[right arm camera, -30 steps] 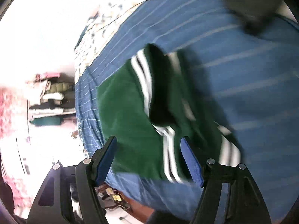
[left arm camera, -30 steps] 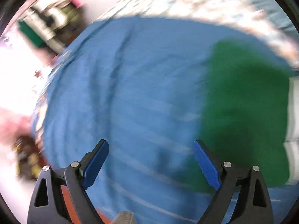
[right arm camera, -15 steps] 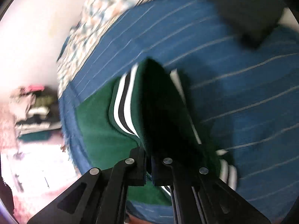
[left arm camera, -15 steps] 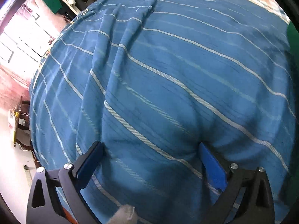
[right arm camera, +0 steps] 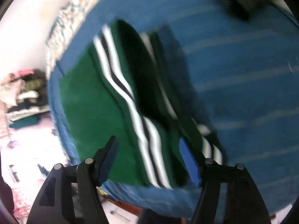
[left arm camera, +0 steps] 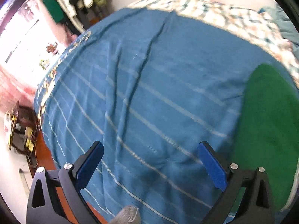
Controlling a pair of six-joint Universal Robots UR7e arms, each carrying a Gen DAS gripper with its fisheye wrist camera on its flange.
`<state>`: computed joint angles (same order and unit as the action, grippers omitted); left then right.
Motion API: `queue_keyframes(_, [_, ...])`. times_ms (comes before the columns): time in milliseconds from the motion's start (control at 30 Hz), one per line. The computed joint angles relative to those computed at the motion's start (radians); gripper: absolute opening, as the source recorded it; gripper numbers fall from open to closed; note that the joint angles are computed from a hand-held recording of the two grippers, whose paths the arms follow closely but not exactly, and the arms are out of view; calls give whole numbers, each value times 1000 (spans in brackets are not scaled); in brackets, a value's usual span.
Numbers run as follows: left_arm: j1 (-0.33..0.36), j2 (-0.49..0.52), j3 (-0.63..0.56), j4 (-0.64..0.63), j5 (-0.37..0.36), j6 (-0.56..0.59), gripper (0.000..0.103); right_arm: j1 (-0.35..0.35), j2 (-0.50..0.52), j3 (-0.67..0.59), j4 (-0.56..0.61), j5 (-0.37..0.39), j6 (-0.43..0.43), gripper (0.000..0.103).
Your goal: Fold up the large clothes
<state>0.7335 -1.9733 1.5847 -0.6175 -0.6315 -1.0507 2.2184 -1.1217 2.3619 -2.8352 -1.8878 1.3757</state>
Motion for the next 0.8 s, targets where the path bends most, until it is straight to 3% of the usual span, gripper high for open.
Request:
queue_keyframes(33, [-32, 4, 3, -10, -15, 12, 103, 5, -9, 10, 30, 18, 16, 69])
queue_keyframes(100, [-83, 14, 22, -5, -24, 21, 103, -7, 35, 43, -36, 82, 43, 62])
queue_keyframes(133, [-79, 14, 31, -34, -13, 65, 103, -2, 51, 57, -76, 92, 55, 29])
queue_keyframes(167, [-97, 9, 54, -63, -17, 96, 103, -3, 73, 52, -94, 96, 62, 12])
queue_keyframes(233, [-113, 12, 96, -107, -38, 155, 103, 39, 74, 68, -156, 63, 141, 9])
queue_keyframes(367, [-101, 8, 156, -176, -69, 223, 103, 194, -48, 29, 28, -136, 361, 7])
queue_keyframes(433, [-55, 8, 192, -256, -115, 290, 103, 198, -68, 40, 88, -157, 396, 7])
queue_keyframes(467, [-51, 10, 208, -270, -131, 291, 103, 170, -52, 70, 56, -131, 397, 7])
queue_keyframes(533, [-37, 27, 210, -260, -127, 293, 103, 80, 7, 126, -82, -17, 311, 12])
queue_keyframes(633, [-35, 56, 182, -270, -126, 313, 103, 9, 1, 102, -53, 58, 189, 21])
queue_keyframes(700, [-30, 82, 155, -326, -113, 353, 103, 30, -69, 61, 80, 3, 173, 35])
queue_keyframes(733, [-23, 99, 145, -372, -100, 385, 103, 40, -83, 41, 107, -39, 169, 53])
queue_keyframes(800, [-4, 131, 145, -463, -63, 445, 103, 43, -93, 31, 35, -130, 98, 75])
